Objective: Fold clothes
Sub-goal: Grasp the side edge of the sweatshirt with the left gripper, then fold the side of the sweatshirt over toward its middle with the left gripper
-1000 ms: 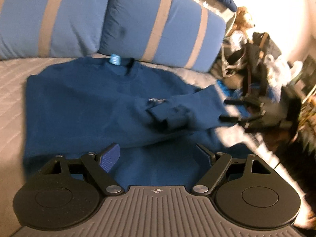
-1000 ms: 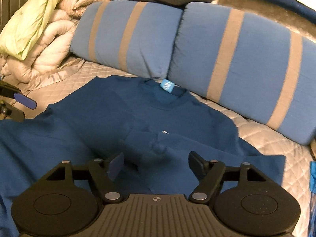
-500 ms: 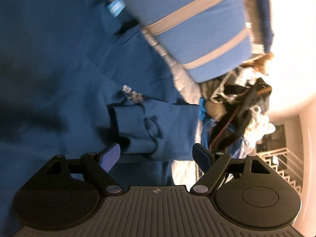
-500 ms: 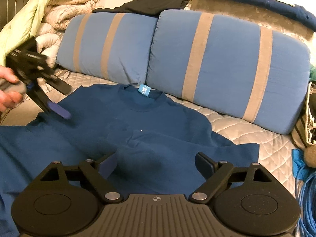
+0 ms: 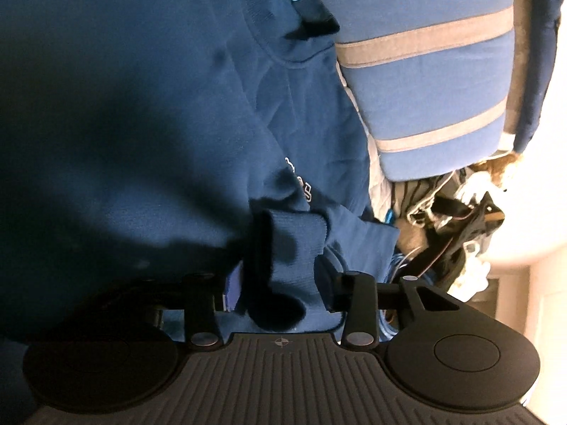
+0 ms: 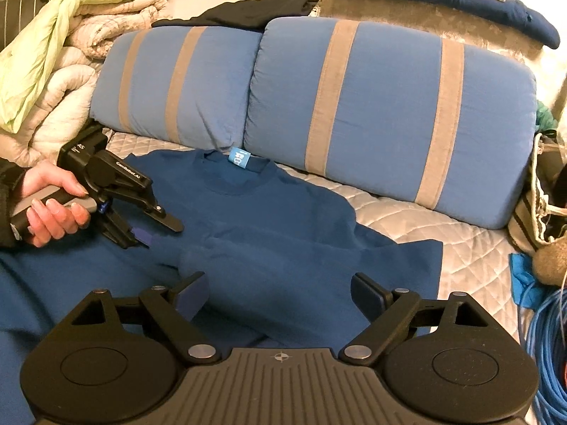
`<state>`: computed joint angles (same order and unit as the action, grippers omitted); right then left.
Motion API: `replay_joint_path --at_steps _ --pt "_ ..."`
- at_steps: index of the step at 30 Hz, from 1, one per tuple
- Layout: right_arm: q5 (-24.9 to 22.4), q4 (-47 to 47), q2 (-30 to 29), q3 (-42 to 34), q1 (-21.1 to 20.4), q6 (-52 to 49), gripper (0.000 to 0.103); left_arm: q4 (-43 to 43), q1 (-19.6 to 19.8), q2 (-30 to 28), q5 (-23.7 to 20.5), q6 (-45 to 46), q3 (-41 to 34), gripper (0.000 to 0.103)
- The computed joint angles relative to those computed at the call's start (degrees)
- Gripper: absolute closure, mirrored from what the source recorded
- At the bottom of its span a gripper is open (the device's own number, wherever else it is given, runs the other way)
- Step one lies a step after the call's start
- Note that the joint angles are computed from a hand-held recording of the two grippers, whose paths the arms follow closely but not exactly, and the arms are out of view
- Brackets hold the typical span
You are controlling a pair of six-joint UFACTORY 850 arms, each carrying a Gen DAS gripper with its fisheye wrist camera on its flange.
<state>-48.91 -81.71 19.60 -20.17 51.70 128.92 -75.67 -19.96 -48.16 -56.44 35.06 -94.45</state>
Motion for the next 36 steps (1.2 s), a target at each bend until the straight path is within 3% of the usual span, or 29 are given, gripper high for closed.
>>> replay_joint_path --at_steps 1,2,4,20,25,31,36 --pt "0.0 -0.1 0.1 0.2 0.0 0.2 0.015 -0.8 0.0 0.1 0.0 0.6 0.3 0.067" --pt "0.0 -0.2 0.2 0.3 -0.1 0.3 0.015 -1.2 0.0 0.2 0.3 0.9 0.5 0.081" --pt "0.0 0.2 0.2 0.4 -0.2 0.1 0.014 -2.0 -0.2 0.4 0.4 2.6 0.8 0.098" --pt "-5.7 7.6 -5.7 2.6 2.5 0.7 0.003 -14.1 1.3 9.0 -2.6 13.5 4.0 0.099" --pt "-4.5 7.8 -10.2 2.1 -0.5 2.1 0.003 -17.6 1.9 10.7 -3.6 14.8 4.4 0.099" --pt "-1.7 1.4 -11.4 3.1 -4.7 15.7 0.004 -19.3 3.1 12.2 -4.5 15.9 5.3 0.099" --pt "-2.0 0.3 -15.2 1.8 -7.3 18.9 0.015 -20.5 4.5 13.0 -4.6 16.7 6.0 0.099"
